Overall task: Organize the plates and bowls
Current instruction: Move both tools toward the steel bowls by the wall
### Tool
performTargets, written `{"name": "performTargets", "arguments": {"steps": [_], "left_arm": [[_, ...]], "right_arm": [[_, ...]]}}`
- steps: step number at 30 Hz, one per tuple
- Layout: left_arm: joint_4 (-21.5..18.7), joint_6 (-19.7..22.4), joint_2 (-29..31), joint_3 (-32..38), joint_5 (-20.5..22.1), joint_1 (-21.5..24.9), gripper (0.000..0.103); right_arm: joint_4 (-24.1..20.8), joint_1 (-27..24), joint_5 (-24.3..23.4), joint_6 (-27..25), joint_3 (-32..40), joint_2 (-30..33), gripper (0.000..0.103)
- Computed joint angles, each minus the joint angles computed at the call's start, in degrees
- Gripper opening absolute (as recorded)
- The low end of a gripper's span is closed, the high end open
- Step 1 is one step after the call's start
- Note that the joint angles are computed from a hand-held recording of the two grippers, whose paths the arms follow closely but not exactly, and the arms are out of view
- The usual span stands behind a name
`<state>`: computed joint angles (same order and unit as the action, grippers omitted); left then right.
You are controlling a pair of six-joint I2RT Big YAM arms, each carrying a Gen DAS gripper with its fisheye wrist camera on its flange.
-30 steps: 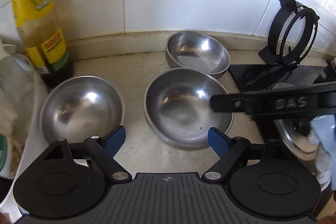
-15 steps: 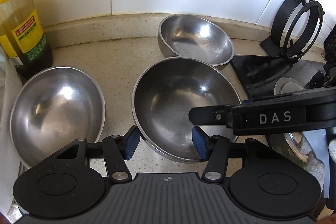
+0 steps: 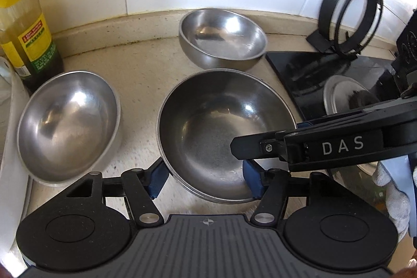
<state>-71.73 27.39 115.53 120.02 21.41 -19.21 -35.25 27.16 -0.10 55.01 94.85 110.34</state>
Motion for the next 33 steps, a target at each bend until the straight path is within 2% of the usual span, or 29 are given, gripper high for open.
{"name": "performTargets", "arguments": {"steps": [7,12,18,21,24,26,28,30,33], "left_arm": [[-1.04,2.17,-2.35,-3.37,0.71,0.41,0.069],[-1.48,3.17,-3.25,-4.76,1.76,1.17,0.069],[1.89,1.63,-5.06,-6.51,1.5,2.57,0.072],[4.32,0.59,-6.04,-7.44,2.28,3.98,0.074],[8.3,0.4,-7.48,-9.55,2.36,5.89,0.08],[10.58,0.31,-7.74,-10.33,1.47,7.13,0.081],[10.45,0.44,-6.92,-9.46,1.81,8.24,0.081],[10.91,1.53,-6.15,-8.93,1.71,9.0,0.081],[11.84,2.49,-4.53,-8.17,1.38,9.39,0.081]], "right_arm": [[0.46,0.89,-0.86,2.36,-2.06,-0.87,0.05],[0.22,1.05,-0.16,1.56,-2.63,-1.69,0.05],[-2.75,1.16,1.43,-0.3,-3.11,-3.18,0.05],[-4.58,1.58,3.84,-3.2,-3.07,-4.56,0.05],[-5.4,1.65,5.65,-9.48,-1.18,-5.1,0.051],[-6.23,1.6,6.96,-17.18,2.0,-4.0,0.051],[-8.06,1.27,7.11,-26.67,7.2,-1.27,0.054],[-10.89,0.4,5.18,-35.86,14.12,2.91,0.055],[-17.77,-1.2,-0.16,-49.13,27.42,11.26,0.055]]}}
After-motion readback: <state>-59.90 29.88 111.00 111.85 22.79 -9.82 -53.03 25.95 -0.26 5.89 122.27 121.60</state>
